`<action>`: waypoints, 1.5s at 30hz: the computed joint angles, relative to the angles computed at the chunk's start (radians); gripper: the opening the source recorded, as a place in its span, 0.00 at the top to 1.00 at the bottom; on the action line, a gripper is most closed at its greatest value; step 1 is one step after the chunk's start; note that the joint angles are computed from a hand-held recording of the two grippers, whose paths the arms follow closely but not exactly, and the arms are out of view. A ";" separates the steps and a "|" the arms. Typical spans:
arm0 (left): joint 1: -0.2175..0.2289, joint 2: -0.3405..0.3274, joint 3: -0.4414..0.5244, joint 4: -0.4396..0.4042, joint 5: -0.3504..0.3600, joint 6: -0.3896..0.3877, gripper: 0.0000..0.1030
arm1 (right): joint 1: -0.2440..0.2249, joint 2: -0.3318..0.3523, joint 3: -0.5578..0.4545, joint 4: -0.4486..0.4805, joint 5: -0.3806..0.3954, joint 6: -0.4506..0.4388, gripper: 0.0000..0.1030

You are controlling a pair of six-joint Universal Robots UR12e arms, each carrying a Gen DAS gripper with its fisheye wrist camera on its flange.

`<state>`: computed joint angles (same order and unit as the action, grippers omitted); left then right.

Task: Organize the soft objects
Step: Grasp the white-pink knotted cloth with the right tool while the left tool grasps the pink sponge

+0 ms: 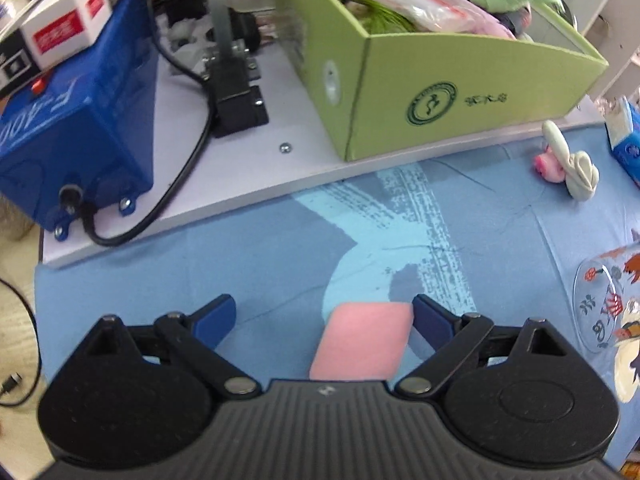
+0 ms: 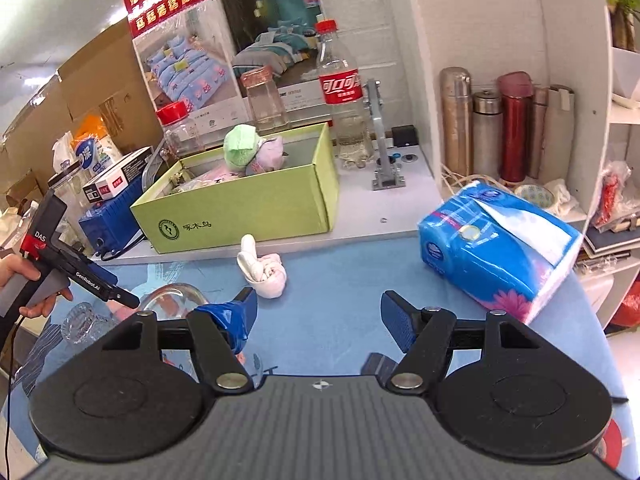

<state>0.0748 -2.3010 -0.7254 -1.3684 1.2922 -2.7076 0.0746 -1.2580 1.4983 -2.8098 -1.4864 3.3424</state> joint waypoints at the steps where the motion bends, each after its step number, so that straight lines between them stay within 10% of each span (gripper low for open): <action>1: 0.005 0.010 -0.019 0.016 -0.017 -0.013 0.10 | 0.000 0.010 -0.018 0.019 0.015 -0.014 0.47; 9: 0.002 0.045 -0.081 0.056 -0.081 -0.008 0.10 | 0.022 0.154 -0.283 0.302 0.094 -0.182 0.47; 22: -0.003 0.046 -0.101 0.078 -0.050 0.036 0.10 | 0.074 0.384 -0.687 0.818 -0.078 -0.377 0.46; 32: 0.001 0.071 -0.163 0.167 -0.040 0.067 0.14 | 0.047 0.340 -0.581 0.692 0.001 -0.381 0.38; 35: 0.002 0.090 -0.202 0.228 -0.044 0.080 0.45 | 0.046 0.336 -0.573 0.680 0.002 -0.381 0.38; 36: 0.003 0.093 -0.205 0.233 -0.049 0.072 0.64 | 0.046 0.335 -0.572 0.680 0.001 -0.382 0.42; 39: 0.010 0.096 -0.205 0.235 -0.048 0.025 0.66 | 0.045 0.329 -0.559 0.660 0.032 -0.407 0.79; 45: 0.044 0.122 -0.220 0.251 -0.148 -0.077 0.66 | 0.023 0.276 -0.483 0.587 0.127 -0.369 0.80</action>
